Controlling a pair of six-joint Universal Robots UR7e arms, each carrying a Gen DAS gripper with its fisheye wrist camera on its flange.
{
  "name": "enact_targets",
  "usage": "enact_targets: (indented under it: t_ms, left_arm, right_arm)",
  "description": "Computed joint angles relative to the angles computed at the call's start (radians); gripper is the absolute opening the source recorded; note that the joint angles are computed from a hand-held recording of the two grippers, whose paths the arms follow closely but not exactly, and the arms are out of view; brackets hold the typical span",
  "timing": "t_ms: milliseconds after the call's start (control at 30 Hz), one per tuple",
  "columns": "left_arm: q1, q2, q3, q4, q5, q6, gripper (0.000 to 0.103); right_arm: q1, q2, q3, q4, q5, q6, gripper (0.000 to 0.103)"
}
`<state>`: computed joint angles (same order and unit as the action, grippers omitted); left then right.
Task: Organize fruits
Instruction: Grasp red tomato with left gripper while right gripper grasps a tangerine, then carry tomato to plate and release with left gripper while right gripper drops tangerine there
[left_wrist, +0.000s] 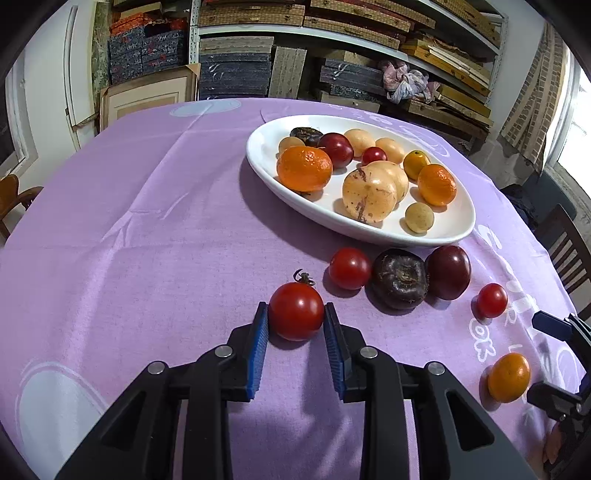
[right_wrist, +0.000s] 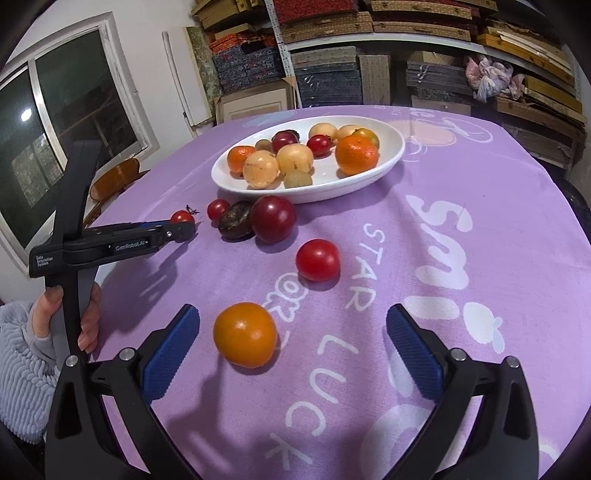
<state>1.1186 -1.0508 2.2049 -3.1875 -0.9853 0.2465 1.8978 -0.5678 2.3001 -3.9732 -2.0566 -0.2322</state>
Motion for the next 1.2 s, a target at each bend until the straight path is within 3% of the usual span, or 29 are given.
enact_targets:
  t_ms: [333,433,700,733,967,1033,1200]
  left_arm:
    - [0.0,0.003,-0.006,0.003,-0.002,-0.006,0.031]
    - [0.002,0.002,-0.008,0.006,-0.008,-0.008,0.031]
    - [0.002,0.001,-0.008,0.006,-0.01,-0.009,0.031]
    - [0.002,0.001,-0.008,0.006,-0.009,-0.009,0.031]
    - [0.003,0.003,-0.012,0.004,-0.009,-0.014,0.033]
    - [0.005,0.004,-0.015,-0.002,-0.004,-0.02,0.046]
    - [0.0,0.004,-0.012,-0.007,-0.011,-0.002,0.042]
  right_arm:
    - [0.039,0.022,-0.026,0.054,-0.035,-0.05,0.095]
    - [0.042,0.02,-0.032,0.093,-0.029,-0.053,0.069]
    - [0.025,0.003,-0.024,0.122,0.001,-0.035,0.048]
    - [0.025,0.002,-0.025,0.132,0.001,-0.031,0.04]
    - [0.026,-0.001,-0.027,0.16,0.0,-0.021,0.039]
    - [0.024,-0.001,-0.026,0.162,0.002,-0.017,0.039]
    - [0.025,-0.003,-0.026,0.171,0.002,-0.009,0.038]
